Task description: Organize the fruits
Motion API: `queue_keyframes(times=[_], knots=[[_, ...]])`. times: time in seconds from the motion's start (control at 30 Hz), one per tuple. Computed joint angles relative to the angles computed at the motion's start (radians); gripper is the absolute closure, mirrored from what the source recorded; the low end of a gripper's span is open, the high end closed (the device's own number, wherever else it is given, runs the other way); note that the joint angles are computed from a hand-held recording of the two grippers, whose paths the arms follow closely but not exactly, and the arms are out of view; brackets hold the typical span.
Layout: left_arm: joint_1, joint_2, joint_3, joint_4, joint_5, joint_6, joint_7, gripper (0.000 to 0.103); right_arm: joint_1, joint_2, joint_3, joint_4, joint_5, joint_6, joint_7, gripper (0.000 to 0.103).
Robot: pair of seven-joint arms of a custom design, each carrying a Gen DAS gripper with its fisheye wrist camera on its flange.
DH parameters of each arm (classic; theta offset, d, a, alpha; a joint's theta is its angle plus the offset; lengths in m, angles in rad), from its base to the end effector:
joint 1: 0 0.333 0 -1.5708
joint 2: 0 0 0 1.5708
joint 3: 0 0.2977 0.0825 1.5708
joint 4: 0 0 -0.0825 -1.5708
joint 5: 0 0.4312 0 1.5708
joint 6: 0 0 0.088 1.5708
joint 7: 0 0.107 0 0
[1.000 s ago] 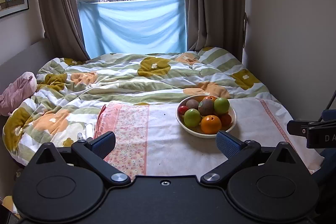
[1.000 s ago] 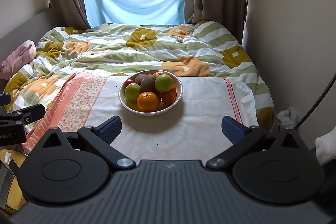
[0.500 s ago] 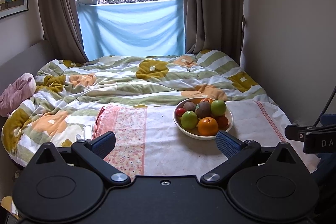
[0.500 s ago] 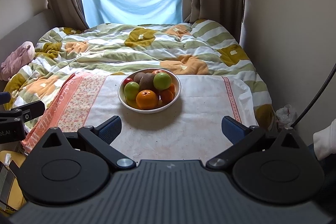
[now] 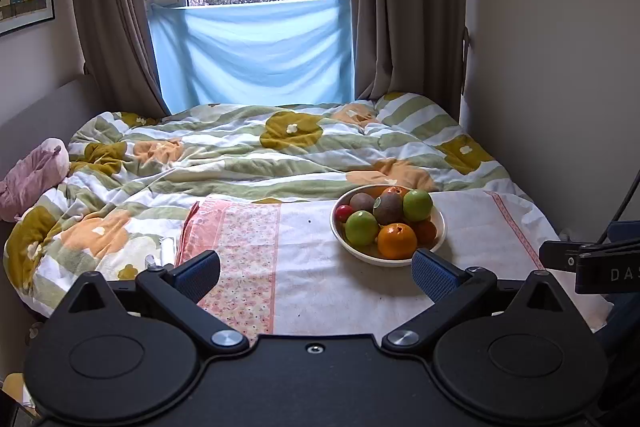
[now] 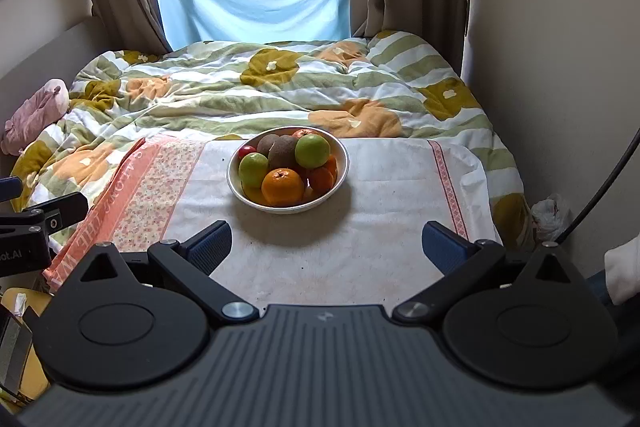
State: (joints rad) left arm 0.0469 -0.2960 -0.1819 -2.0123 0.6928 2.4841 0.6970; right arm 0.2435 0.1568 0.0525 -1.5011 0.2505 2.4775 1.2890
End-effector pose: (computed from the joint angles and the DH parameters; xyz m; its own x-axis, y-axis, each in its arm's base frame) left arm 0.5626 -0.0911 0.6409 0.3564 -0.9324 -0.0602 -0.5436 -0.1545 -0.8250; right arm 0.6735 0.2013 0.6502 0.4478 -0.8928 -0.0488 -0.6088 -0.2644 -0.7480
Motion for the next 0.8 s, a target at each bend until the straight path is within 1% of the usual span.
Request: queue_keyframes(times=[0.07, 0.5, 0.6, 0.8], knots=[[0.000, 0.003, -0.001, 0.004, 0.002, -0.006, 0.003, 0.000, 0.001, 0.017, 0.000, 0.021, -0.002, -0.009, 0.003, 0.000], [-0.003, 0.015, 0.006, 0.012, -0.010, -0.004, 0.016, 0.000, 0.002, 0.022, 0.000, 0.026, -0.003, -0.008, 0.006, 0.000], [-0.009, 0.021, 0.013, 0.016, -0.034, -0.003, 0.035, 0.000, 0.002, 0.024, 0.000, 0.029, -0.002, -0.010, 0.005, 0.000], [-0.010, 0.025, 0.022, 0.013, -0.068, 0.024, 0.050, 0.000, 0.003, 0.029, 0.000, 0.033, -0.006, -0.009, 0.008, 0.000]])
